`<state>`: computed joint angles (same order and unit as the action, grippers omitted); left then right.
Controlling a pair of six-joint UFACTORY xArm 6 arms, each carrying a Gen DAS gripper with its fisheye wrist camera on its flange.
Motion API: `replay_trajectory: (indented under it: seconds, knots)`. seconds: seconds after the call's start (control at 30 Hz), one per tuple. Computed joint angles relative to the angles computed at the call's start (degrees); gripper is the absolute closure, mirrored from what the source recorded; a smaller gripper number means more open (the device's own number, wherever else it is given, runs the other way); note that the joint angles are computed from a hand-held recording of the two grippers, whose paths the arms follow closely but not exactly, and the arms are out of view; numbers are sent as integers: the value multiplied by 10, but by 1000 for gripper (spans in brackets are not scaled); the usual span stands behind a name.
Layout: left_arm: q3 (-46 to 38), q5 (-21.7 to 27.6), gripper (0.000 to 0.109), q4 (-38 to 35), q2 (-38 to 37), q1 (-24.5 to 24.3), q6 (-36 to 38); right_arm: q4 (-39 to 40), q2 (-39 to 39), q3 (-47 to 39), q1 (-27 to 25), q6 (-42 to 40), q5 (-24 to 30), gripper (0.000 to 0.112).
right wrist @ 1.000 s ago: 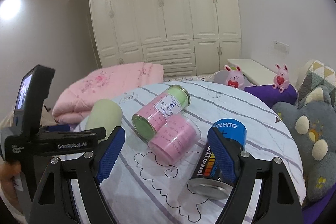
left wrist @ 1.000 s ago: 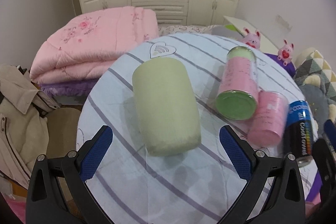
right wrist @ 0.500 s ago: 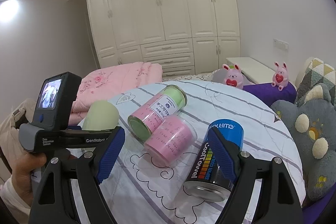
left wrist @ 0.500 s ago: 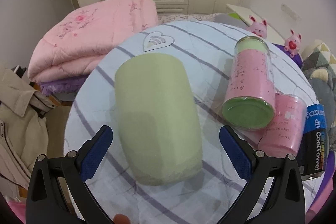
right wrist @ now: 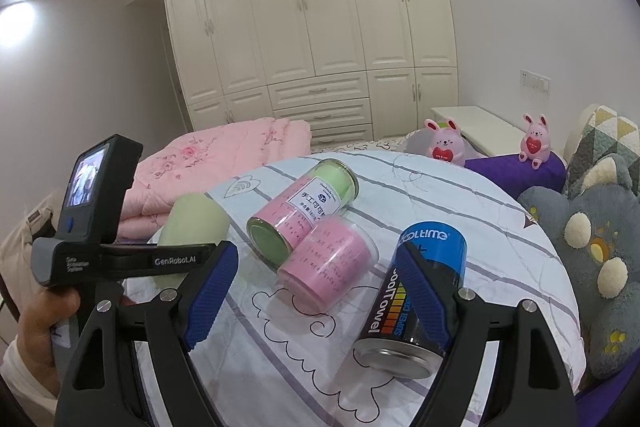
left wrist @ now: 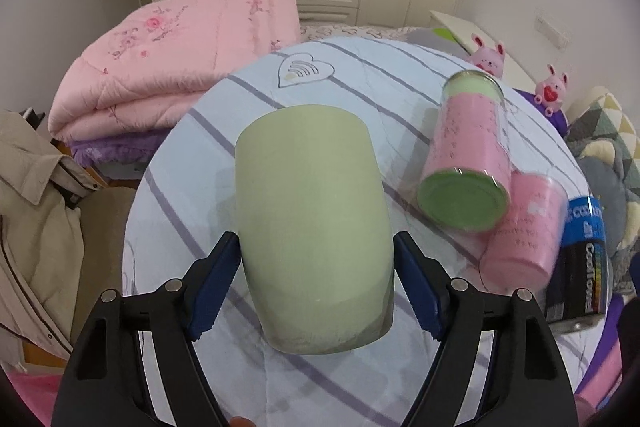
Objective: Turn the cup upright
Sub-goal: 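Close the left gripper around the body of the green cup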
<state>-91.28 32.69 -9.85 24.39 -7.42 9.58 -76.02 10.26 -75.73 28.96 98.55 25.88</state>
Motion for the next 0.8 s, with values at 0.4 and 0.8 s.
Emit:
replay_trajectory:
  seconds: [0.4,0.8]
  knots:
    - [152,-27,30,-39,-115,-15,69,-1,-13,16,10,3,17,30]
    - [269,-51,30,-72,-209,-47,124,-14,-75,84,33,27,60,30]
